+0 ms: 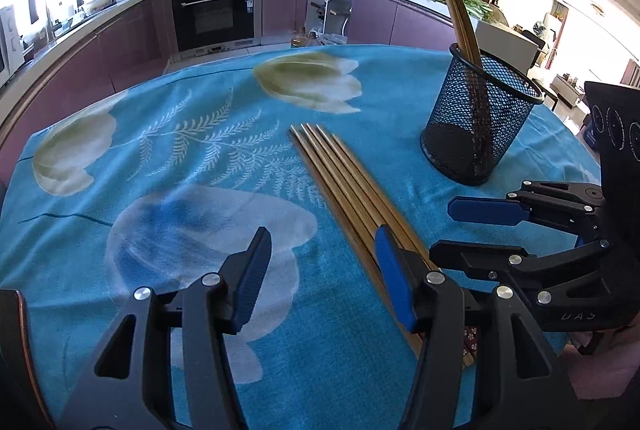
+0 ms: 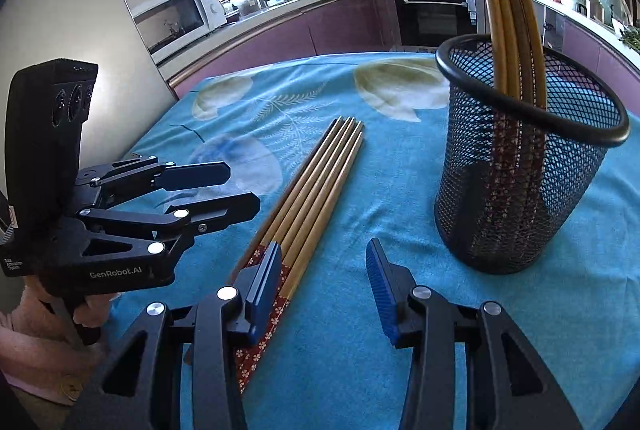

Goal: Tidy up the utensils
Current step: 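Return the right gripper to the chopsticks and close on another one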

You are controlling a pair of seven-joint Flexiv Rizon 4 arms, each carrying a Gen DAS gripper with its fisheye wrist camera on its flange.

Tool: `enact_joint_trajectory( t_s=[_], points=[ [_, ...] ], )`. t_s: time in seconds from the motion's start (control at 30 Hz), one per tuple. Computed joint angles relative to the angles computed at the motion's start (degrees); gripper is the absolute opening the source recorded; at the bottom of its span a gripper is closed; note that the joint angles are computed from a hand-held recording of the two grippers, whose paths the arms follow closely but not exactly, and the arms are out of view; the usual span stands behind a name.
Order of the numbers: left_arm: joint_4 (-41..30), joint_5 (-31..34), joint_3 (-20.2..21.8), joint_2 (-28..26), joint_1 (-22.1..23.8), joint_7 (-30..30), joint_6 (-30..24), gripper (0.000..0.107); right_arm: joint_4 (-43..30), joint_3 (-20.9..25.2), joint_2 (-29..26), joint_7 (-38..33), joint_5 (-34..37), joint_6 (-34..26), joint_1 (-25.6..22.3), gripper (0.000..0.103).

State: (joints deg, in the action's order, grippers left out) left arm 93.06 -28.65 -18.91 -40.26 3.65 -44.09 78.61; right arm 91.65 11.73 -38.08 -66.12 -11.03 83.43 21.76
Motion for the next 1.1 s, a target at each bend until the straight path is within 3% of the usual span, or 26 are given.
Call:
enact_joint_trajectory(
  t_s=[0.33,0.87,1.1],
  points=[
    [-3.66,3.21,4.94,-1.65,-3.59,-3.94,-3.39,0.052,-0.89,-3.22,-0.48,1.9,-2.06,-1.86,2.42,0.041],
    [-4.51,4.13,5.15,-1.73,-3.14,-4.49,-5.84,0.047,-1.71,-6.23,-0.6,4.27,-5.81,-4.35,4.31,0.035],
    [-7.53,4.65,6.37,-3.15,-4.17,-5.1,-8.39,0.035,-4.77,-7.73,-2.14,6.15,-7.34,-7.02,5.33,0.026]
  ],
)
